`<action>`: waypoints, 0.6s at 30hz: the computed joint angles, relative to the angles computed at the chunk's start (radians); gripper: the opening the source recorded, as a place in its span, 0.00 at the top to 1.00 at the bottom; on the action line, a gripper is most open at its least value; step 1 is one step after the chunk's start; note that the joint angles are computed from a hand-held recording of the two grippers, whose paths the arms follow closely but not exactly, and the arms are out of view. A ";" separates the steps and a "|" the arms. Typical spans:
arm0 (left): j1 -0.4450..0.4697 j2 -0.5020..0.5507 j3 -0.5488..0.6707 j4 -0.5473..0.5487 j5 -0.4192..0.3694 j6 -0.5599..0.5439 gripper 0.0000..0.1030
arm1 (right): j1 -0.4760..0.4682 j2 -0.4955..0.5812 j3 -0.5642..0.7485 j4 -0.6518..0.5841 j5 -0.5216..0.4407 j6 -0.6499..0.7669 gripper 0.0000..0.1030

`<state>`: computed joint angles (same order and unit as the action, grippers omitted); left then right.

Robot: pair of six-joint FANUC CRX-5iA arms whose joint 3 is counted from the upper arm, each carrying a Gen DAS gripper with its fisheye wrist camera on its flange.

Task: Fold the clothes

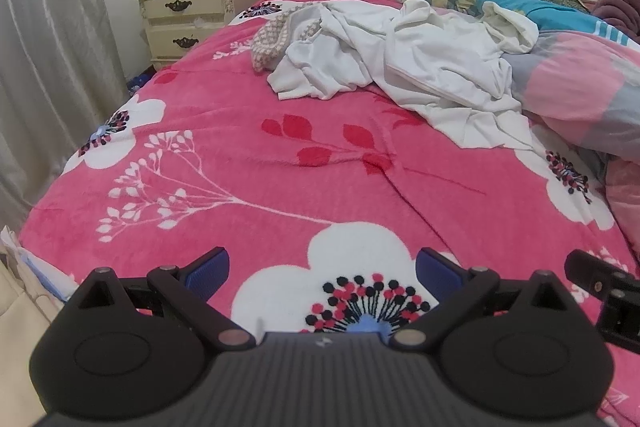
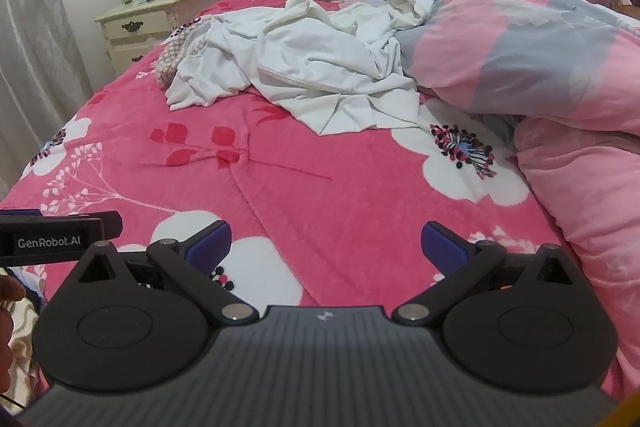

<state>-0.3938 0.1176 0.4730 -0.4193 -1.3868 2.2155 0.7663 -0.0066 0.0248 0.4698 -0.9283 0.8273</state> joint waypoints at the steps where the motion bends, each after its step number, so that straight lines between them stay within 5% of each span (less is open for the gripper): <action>1: 0.000 0.000 0.000 0.001 0.000 0.000 0.03 | 0.000 0.000 0.000 0.000 0.000 0.000 0.01; 13: -0.013 0.026 0.024 -0.065 -0.006 -0.042 0.02 | 0.000 -0.001 -0.029 0.049 0.031 0.011 0.01; 18: 0.022 0.055 0.034 -0.094 0.069 -0.159 0.02 | -0.039 -0.008 -0.090 0.118 0.187 0.063 0.01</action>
